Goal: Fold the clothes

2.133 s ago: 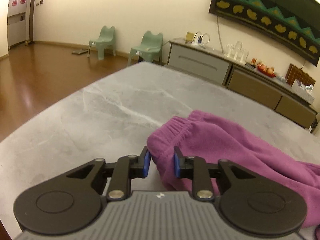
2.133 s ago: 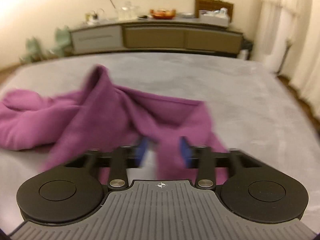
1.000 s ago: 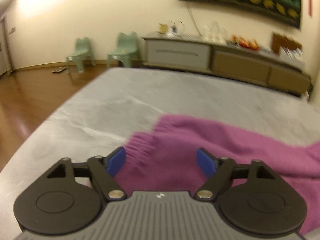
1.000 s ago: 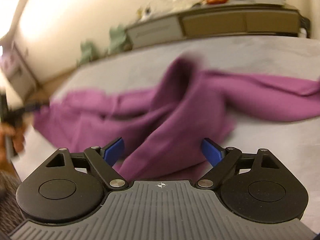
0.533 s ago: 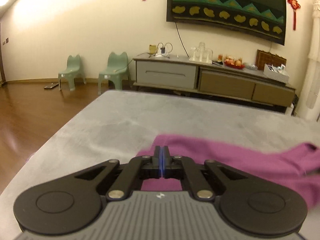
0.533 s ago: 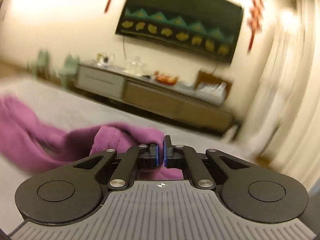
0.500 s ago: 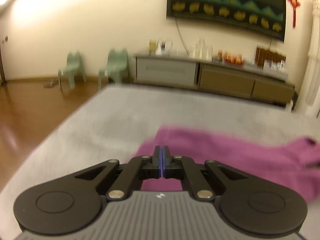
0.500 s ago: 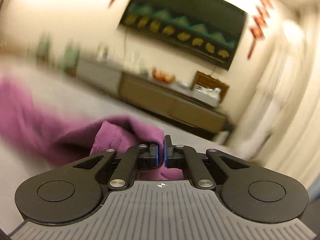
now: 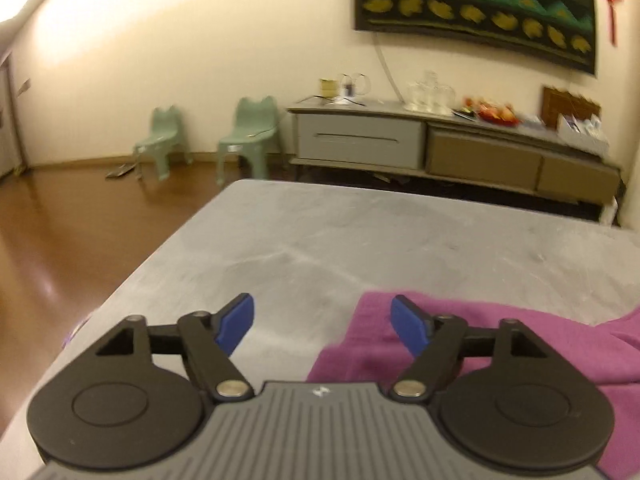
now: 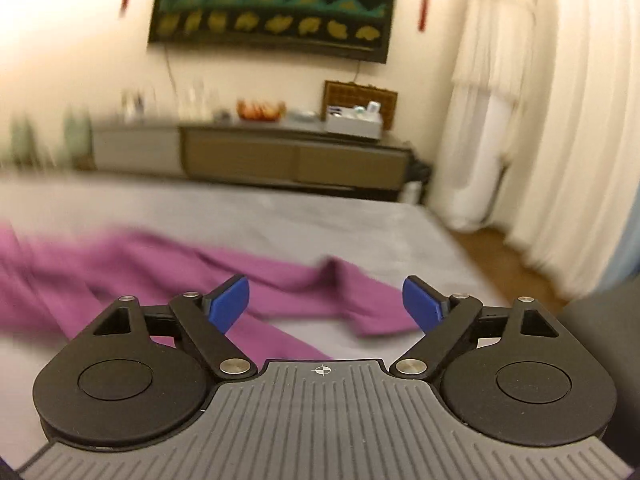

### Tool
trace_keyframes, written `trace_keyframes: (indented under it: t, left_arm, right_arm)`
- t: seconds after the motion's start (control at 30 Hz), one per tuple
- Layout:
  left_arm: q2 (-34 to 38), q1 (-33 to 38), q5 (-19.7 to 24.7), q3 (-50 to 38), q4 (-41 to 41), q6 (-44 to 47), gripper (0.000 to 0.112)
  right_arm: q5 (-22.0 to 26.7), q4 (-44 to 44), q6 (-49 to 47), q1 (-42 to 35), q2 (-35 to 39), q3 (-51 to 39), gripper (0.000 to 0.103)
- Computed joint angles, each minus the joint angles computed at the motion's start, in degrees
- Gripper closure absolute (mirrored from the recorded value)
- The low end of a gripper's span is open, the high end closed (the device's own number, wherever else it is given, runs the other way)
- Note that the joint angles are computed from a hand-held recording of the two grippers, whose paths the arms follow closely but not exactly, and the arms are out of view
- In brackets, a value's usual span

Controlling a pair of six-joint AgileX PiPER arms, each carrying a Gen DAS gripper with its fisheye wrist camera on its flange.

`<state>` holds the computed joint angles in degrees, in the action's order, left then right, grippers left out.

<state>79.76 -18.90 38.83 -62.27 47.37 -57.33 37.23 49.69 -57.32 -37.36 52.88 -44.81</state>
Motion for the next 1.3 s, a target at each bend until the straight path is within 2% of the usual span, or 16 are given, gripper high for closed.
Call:
trace_keyframes:
  t: [0.1,0.2,0.27,0.47,0.53,0.6,0.67,0.7,0.77,0.87,0.93,1.03,1.1,1.13,1.2,1.3]
  left_arm:
    - [7.55,1.26,-1.36,-7.50,-8.56,14.14,0.031]
    - [12.76,1.93,-0.55,-13.14,-15.51,25.58,0.031]
    - [14.68,3.07,-1.32,-14.89,-20.26,33.10,0.031]
    - [16.33,5.97,-3.11,-13.42,-29.52,48.10,0.035]
    - [17.42,6.18,-2.95,-13.77,-31.07,50.56,0.054]
    - [18.51,5.85,-1.76,-14.63,-31.14,51.56,0.110]
    - [17.88,4.86,-2.69,-13.96,-28.31,50.22,0.112]
    - [17.58,4.37,-3.12,-13.64,-26.85,49.50,0.112]
    - [15.12,3.67,-5.29,-12.62,-22.74,44.83,0.112]
    - [8.04,5.00,-10.25,-10.78,-13.07,29.52,0.112]
    - [5.79,7.66,-11.86,-10.74,-8.42,21.08,0.112]
    - [8.47,10.19,-10.29,-12.39,-15.10,25.61,0.110]
    - [11.81,10.30,-7.52,-13.36,-22.48,35.31,0.101]
    - [13.14,9.94,-5.99,-14.07,-22.74,37.23,0.094]
    - [15.03,9.23,-4.91,-14.48,-21.58,37.30,0.050]
    - [16.24,9.97,-4.31,-15.32,-24.31,38.98,0.044]
  right_arm:
    - [-2.30,5.22,2.47,4.76,5.43,-1.63,0.014]
    - [-17.28,-2.02,9.39,19.03,11.12,-3.16,0.013]
    - [-22.93,-6.04,8.57,24.75,17.04,-5.79,0.011]
    - [-18.28,-29.19,18.35,35.99,37.70,-22.32,0.011]
    - [-15.45,-32.59,18.35,38.59,44.37,-29.02,0.010]
    - [-8.90,-31.75,17.18,39.66,50.13,-36.19,0.013]
    - [-0.76,-30.96,17.01,40.27,55.85,-44.17,0.037]
    - [3.44,-30.87,16.79,40.67,57.93,-46.91,0.070]
    - [5.81,-31.57,15.48,41.44,57.66,-47.82,0.099]
    - [4.25,-30.15,13.53,41.17,54.44,-47.39,0.103]
    - [0.78,-31.35,18.91,40.17,52.15,-48.80,0.103]
    - [-10.27,-43.14,32.37,40.95,50.91,-46.64,0.103]
    - [-8.54,-41.72,32.26,42.20,51.54,-45.68,0.091]
    - [-6.67,-37.74,28.76,42.20,52.08,-45.59,0.072]
    - [-2.95,-29.84,21.28,41.93,53.35,-45.22,0.039]
    - [-2.42,-28.75,18.53,44.09,54.79,-44.12,0.015]
